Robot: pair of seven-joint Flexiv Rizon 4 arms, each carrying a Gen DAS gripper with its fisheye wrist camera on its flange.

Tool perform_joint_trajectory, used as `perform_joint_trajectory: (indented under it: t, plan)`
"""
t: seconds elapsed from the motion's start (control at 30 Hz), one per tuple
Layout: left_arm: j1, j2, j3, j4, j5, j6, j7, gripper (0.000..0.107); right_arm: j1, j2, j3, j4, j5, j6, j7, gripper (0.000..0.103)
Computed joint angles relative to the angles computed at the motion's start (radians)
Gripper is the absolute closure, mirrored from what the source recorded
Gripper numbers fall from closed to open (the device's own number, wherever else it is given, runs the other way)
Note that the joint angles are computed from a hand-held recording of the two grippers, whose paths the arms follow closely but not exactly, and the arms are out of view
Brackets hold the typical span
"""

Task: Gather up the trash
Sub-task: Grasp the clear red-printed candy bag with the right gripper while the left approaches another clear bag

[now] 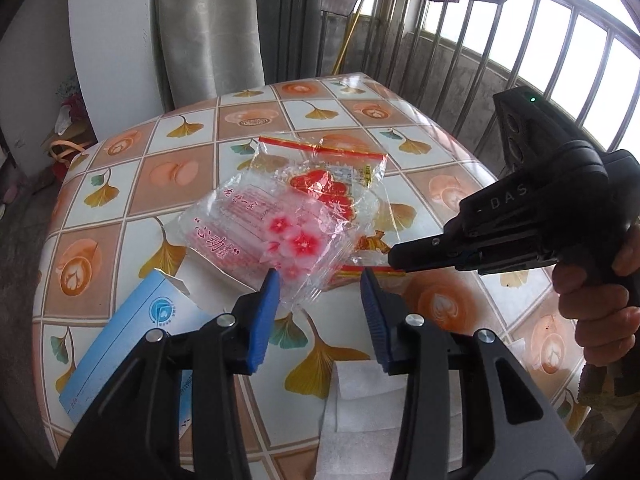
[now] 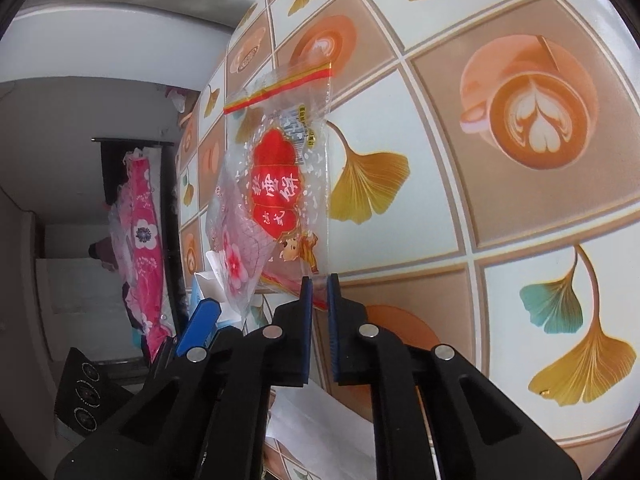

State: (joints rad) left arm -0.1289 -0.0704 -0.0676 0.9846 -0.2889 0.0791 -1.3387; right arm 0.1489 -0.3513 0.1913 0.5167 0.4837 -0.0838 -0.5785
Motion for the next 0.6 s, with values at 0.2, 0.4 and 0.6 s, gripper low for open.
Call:
perform_joint_trajectory:
  t: [0.2,0.4,0.6]
  plan:
    - [0.0,-0.024,-0.007,-0.031,-0.031,-0.061,-0.039,0.068,-0.037,0.075,-0.009,0.096,0.012,0.038,-0.03,0.098]
    - [0.005,0.001,-0.009,-0.014,-0.151,-0.099,-0.053,0.068,-0.095,0.208,-0.039,0.244,0.065,0.066,-0.063,0.099]
    - [-0.012,0.042,-0.015,0.022,-0.278,-0.121,-0.045,0.064,-0.117,0.389,-0.105,0.427,0.12,0.091,-0.088,0.099]
